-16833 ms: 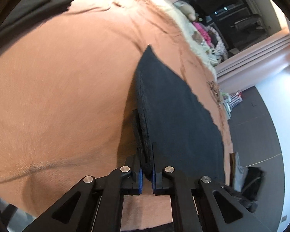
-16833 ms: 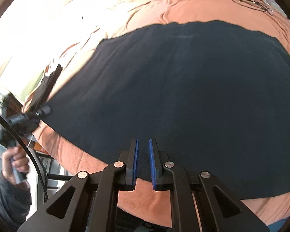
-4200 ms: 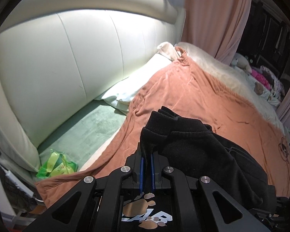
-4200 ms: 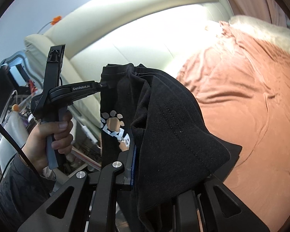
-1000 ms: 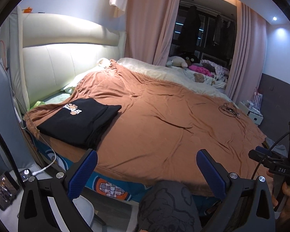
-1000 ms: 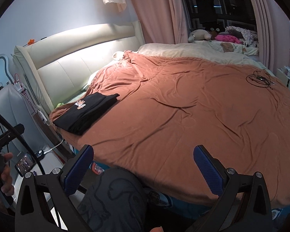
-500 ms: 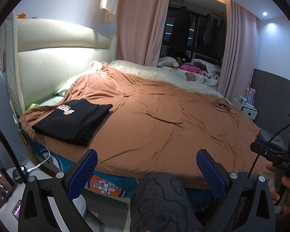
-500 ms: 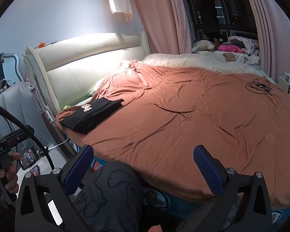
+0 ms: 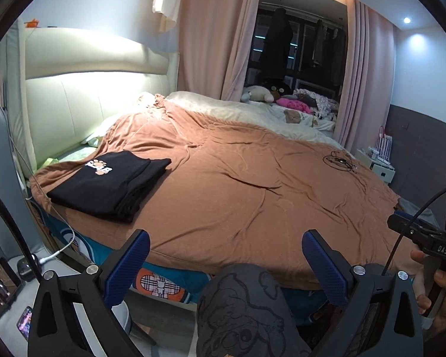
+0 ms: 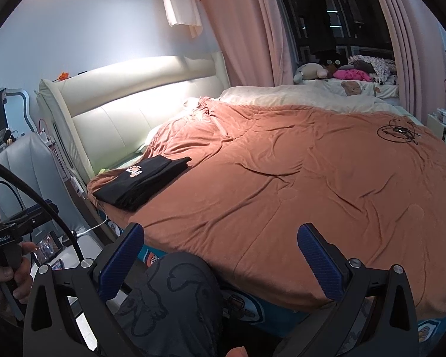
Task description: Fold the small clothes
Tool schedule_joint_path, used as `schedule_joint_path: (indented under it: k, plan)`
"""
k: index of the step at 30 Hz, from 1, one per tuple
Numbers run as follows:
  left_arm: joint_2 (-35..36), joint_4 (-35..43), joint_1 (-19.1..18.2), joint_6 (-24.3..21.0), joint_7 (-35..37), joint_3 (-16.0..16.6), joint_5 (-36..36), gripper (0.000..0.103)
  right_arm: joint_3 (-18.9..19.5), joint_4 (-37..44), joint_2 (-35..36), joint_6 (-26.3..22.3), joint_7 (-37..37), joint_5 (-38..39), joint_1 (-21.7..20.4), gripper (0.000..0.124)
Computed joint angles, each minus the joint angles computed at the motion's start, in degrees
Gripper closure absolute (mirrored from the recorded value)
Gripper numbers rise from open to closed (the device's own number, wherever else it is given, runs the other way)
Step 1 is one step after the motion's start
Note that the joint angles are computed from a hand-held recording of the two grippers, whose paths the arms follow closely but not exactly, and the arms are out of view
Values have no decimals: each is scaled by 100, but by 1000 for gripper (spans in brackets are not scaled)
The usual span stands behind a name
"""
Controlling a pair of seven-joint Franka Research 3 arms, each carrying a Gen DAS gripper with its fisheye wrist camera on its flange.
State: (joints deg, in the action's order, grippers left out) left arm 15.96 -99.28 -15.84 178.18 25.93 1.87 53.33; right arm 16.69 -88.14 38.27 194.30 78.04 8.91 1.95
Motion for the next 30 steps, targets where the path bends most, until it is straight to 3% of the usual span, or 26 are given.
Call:
schedule_joint_path:
  k: [16, 24, 27, 30]
  plan:
    - [-173, -115, -85, 49, -376, 75, 542, 0, -107, -220, -118, 192, 162, -50, 26, 21]
    - [-310, -200, -11, -7, -713, -43, 952, 0, -129, -472, -246, 387, 295, -193, 8, 21]
    - [-345, -269, 148, -27, -463, -249, 731, 0, -178, -566, -292, 462, 378, -222, 33, 21]
    - [-411, -300, 93, -65, -632, -204, 894, 0, -202, -622, -314, 509, 454, -283, 28, 21]
